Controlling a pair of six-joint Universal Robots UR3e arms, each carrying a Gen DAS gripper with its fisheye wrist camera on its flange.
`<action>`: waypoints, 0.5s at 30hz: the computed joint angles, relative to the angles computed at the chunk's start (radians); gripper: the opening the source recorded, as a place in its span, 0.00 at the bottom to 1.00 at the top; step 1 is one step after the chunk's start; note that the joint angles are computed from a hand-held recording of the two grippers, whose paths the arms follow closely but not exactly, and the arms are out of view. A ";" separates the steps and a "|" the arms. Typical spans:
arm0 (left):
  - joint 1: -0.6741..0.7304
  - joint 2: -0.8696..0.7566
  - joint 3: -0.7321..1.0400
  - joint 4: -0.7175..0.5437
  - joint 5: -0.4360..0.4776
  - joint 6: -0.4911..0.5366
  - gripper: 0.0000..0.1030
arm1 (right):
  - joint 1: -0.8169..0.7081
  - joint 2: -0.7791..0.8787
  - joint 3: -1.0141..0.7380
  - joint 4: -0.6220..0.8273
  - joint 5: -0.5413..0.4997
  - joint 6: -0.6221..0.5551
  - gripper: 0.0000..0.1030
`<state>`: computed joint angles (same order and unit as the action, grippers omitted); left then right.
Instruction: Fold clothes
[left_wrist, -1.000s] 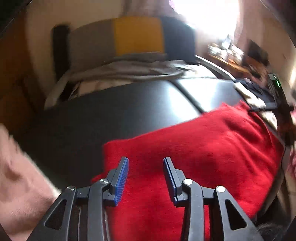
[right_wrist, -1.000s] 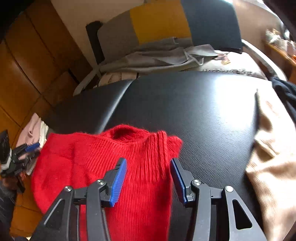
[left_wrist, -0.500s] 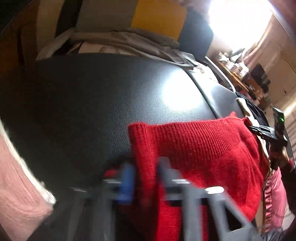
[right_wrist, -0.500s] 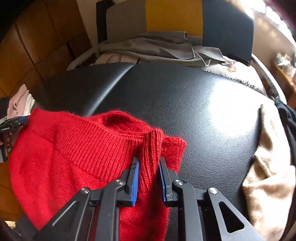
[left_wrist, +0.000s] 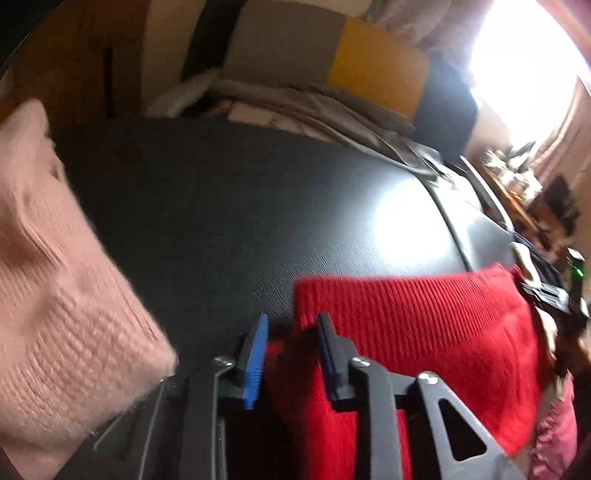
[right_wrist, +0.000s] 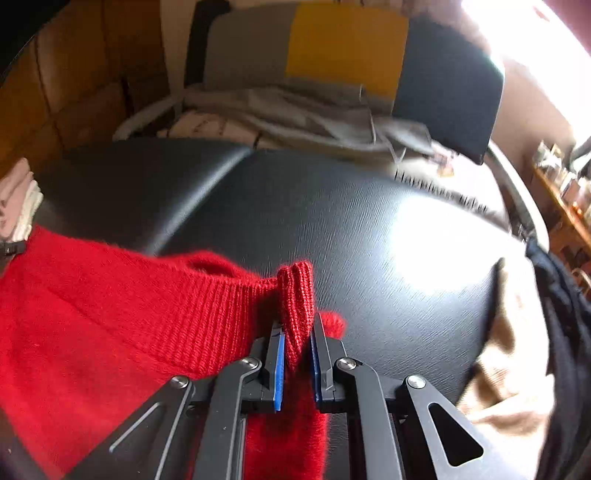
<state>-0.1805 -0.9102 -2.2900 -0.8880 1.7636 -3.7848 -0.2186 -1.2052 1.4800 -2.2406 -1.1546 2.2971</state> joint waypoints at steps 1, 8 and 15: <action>-0.061 -0.046 0.045 -0.011 0.086 -0.051 0.29 | -0.007 -0.003 0.014 -0.003 0.004 0.001 0.15; -0.445 -0.380 0.313 0.106 0.355 -0.142 0.32 | -0.283 -0.105 -0.122 0.650 0.308 -0.258 0.72; -0.526 -0.865 0.711 0.336 0.070 0.188 0.35 | -0.501 0.081 -0.494 1.465 0.202 -0.645 0.73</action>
<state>-0.7064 -1.7756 -1.5791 -0.5525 1.8339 -3.5972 -0.7195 -1.1237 0.9863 -0.7759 -0.9524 1.6523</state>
